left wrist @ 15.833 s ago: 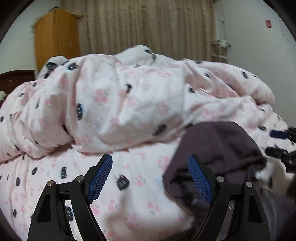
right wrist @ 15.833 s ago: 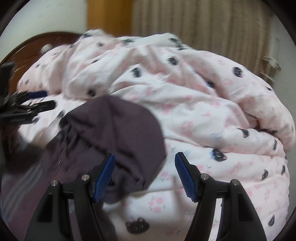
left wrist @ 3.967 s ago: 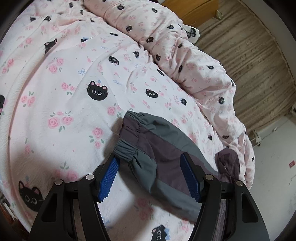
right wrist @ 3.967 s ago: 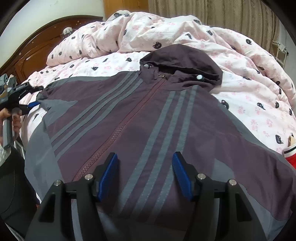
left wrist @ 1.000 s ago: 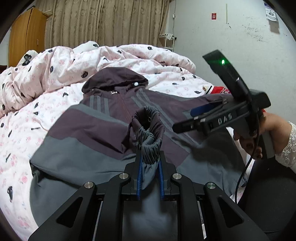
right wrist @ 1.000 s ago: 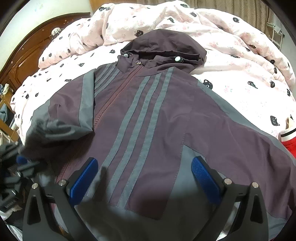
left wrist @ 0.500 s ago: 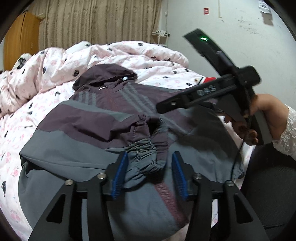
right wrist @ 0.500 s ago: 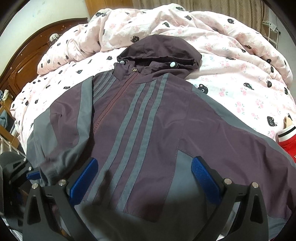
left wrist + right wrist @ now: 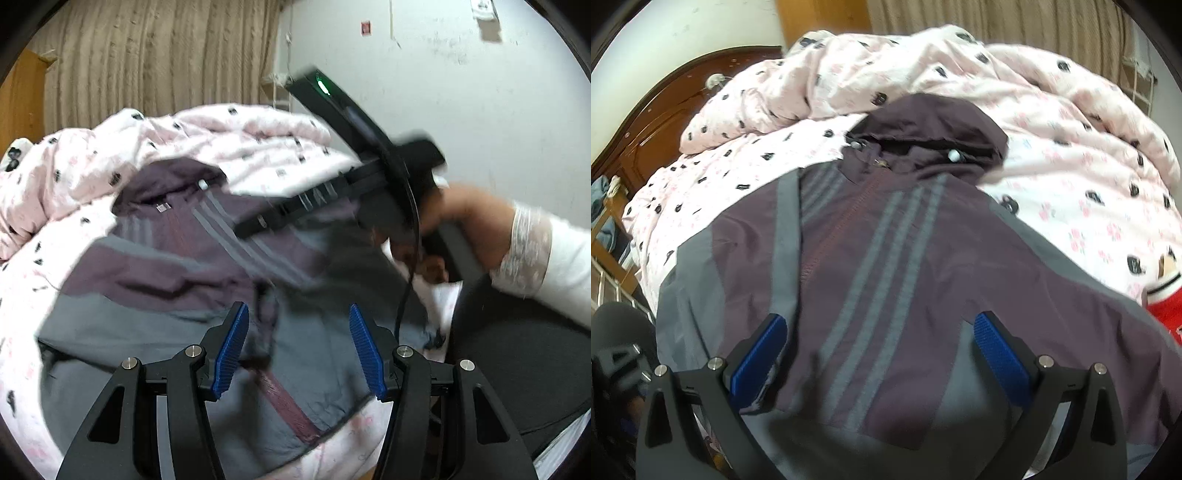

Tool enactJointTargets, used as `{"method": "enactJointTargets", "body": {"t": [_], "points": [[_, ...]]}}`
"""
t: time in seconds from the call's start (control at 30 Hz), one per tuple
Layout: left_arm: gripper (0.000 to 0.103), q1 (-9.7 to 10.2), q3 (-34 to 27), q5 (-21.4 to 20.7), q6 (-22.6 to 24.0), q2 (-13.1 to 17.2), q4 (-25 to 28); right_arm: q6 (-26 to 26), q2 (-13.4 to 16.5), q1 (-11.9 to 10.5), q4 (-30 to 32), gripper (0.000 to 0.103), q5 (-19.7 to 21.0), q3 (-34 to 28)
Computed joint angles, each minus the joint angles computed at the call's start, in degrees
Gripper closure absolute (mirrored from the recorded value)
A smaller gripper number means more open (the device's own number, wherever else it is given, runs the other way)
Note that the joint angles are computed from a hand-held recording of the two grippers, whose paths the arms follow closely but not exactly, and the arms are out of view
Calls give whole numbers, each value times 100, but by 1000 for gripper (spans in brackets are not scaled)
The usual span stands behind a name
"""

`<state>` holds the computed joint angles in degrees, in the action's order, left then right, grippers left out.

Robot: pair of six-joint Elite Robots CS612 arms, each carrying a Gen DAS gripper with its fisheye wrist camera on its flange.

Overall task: Fold clothes
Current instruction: 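Withdraw the left gripper from the folded sleeve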

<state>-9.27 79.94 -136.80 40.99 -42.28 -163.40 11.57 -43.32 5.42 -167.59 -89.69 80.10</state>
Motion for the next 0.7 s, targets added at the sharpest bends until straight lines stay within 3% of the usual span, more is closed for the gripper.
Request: {"method": "enactJointTargets", "body": {"t": [0.13, 0.27, 0.33, 0.53, 0.7], "points": [[51, 160, -421, -88, -953, 177, -415, -219, 17, 45, -208, 0, 109, -16], [50, 214, -838, 613, -1561, 367, -673, -367, 62, 81, -186, 0, 266, -86], [50, 209, -1079, 1024, -1694, 485, -454, -494, 99, 112, -45, 0, 264, -155], [50, 195, -1603, 1673, -2010, 814, 505, -819, 172, 189, 467, 0, 118, -297], [50, 145, -1527, 1904, -1786, 821, 587, -935, 203, 192, 731, 0, 76, -339]]}}
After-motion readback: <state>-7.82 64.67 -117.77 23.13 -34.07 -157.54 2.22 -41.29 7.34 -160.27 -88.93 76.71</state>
